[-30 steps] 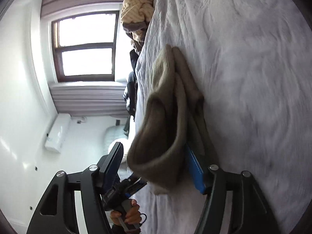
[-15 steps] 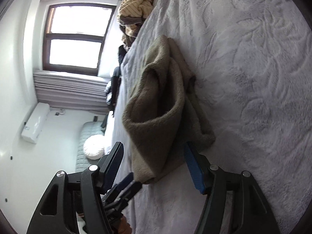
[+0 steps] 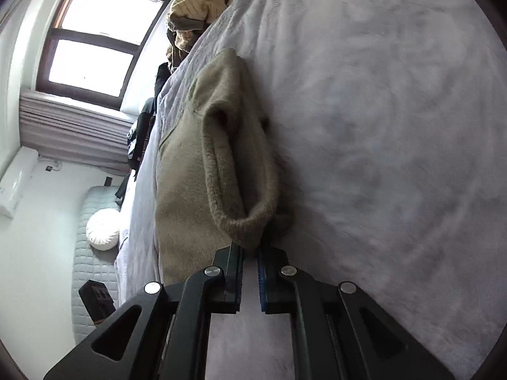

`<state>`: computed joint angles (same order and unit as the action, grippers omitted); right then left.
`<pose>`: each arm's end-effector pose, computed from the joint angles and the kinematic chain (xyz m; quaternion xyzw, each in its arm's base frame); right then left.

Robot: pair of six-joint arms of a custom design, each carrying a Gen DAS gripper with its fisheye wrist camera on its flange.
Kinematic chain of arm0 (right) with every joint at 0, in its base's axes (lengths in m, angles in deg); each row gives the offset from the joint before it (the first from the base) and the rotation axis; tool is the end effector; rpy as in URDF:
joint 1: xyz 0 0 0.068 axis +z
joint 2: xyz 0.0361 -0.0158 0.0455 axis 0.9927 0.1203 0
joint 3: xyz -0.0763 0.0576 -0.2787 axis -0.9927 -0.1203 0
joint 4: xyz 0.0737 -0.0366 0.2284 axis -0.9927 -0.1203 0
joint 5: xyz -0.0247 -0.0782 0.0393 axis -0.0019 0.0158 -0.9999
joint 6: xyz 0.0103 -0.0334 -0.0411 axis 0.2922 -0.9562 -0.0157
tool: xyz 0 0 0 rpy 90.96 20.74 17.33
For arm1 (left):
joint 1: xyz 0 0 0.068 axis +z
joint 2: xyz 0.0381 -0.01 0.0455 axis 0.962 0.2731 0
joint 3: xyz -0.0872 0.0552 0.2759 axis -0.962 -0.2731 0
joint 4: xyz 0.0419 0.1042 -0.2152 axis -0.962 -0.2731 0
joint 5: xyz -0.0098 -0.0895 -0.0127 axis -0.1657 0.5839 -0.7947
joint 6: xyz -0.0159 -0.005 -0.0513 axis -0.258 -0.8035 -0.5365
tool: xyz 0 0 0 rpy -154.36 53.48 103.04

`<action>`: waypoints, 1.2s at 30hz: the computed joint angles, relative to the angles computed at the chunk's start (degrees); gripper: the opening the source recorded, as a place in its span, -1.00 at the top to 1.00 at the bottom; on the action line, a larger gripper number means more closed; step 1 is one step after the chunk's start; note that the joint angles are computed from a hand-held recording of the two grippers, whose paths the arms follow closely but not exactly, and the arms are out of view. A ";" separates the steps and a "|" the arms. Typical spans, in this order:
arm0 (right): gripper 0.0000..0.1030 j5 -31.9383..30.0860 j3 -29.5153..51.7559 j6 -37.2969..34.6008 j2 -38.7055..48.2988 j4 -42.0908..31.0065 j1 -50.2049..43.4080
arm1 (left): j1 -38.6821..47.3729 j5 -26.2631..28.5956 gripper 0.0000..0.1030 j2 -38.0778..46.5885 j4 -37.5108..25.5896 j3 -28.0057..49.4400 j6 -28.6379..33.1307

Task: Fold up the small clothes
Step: 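Release the right gripper and lift both grippers off the folded sweater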

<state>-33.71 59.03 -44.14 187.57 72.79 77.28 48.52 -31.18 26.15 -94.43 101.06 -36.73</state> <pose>0.3286 -0.0087 0.1200 0.1327 0.8854 0.3965 0.2030 0.2868 -0.1353 0.1615 -0.0851 0.9544 -0.1196 0.2600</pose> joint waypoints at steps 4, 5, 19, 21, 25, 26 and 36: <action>0.78 4.90 -1.38 -3.76 -5.65 -4.45 -2.86 | -0.05 -0.13 0.71 -1.38 -2.58 2.46 0.75; 0.76 5.26 -1.65 -3.74 -7.22 -4.23 -3.79 | -0.17 0.30 0.71 -1.38 -2.92 3.45 0.56; 0.88 17.75 13.48 -12.75 1.29 -15.41 6.86 | -6.64 -0.43 0.71 14.93 -9.43 23.53 2.28; 0.92 8.75 8.78 -8.98 1.79 -8.29 2.17 | -6.95 -0.45 0.71 13.72 -8.83 22.08 2.56; 0.92 5.63 7.17 -10.33 0.97 -8.43 -1.19 | -7.03 -0.69 0.71 12.94 -10.00 22.32 2.43; 0.92 5.50 6.85 -10.83 0.68 -8.47 -1.44 | -7.17 -0.93 0.71 12.88 -10.27 22.42 1.70; 0.92 8.78 3.80 -11.33 -1.35 -5.56 0.72 | -9.15 -4.72 0.52 11.98 -13.71 23.56 -1.07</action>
